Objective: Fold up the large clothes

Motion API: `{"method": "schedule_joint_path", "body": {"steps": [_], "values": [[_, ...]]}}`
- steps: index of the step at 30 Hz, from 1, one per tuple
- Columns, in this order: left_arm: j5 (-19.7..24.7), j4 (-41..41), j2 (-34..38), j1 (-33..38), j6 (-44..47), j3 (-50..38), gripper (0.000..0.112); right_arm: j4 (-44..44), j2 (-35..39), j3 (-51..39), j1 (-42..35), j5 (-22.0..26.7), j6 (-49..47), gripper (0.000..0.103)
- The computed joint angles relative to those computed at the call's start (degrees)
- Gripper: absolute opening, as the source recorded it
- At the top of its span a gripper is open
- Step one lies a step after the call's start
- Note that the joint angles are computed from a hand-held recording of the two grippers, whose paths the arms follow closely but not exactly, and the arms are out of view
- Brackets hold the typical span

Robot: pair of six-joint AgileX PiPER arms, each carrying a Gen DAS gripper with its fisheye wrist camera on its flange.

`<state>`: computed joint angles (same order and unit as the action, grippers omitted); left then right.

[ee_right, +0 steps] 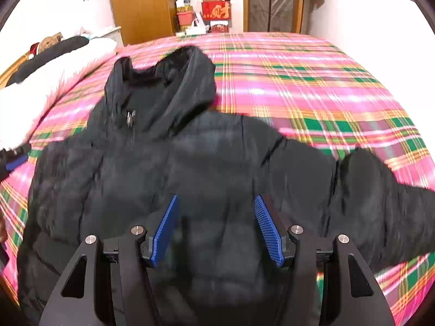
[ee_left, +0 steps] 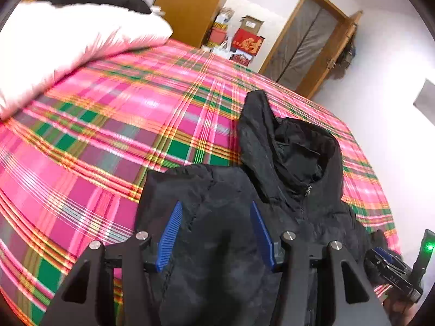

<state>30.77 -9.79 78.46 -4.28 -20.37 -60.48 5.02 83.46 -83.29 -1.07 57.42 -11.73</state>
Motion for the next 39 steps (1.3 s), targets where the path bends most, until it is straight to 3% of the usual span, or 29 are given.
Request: {"method": "schedule_joint_path", "body": {"steps": [3, 6, 11, 15, 20, 24, 29, 34, 37, 39], "values": [[1.3, -5.1, 4.2, 1.6, 4.3, -1.3, 0.053, -1.0, 5.9, -3.9, 0.2, 0.9, 0.8, 0.058], [2.1, -0.8, 7.7, -0.4, 2.6, -3.1, 0.053, 0.5, 9.6, -3.0, -1.6, 1.0, -0.3, 0.054], [-0.2, 0.5, 9.8, -1.3, 3.1, -1.9, 0.055, 1.7, 9.3, 0.3, -2.6, -1.6, -1.7, 0.054], [0.4, 3.1, 9.0, -2.2, 0.4, -2.0, 0.055, 0.8, 10.7, -4.0, -2.9, 3.6, -0.4, 0.054], [5.5, 8.9, 1.4, -5.9, -6.1, -1.2, 0.053, 2.3, 1.2, -1.8, -3.6, 5.1, -2.6, 0.054], [8.3, 18.0, -4.6, -14.7, -14.7, 1.6, 0.053, 5.0, -5.8, 5.3, -4.4, 4.1, -5.6, 0.054], [10.8, 15.1, 1.5, -19.2, -13.9, 0.8, 0.053, 0.8, -3.3, 10.1, -2.4, 2.7, -3.3, 0.054], [15.5, 22.2, 6.0, -23.2, -16.9, -3.4, 0.053, 2.6, -1.6, 11.6, -3.9, 0.4, -6.1, 0.056], [15.7, 21.1, 5.7, -22.7, -16.8, -4.1, 0.053, 3.8, -2.8, 11.2, -4.7, 1.4, -5.6, 0.056], [14.5, 19.4, 4.1, -22.6, -17.2, -3.7, 0.053, 9.5, -5.0, 11.0, -8.9, 4.0, -8.1, 0.056]]}}
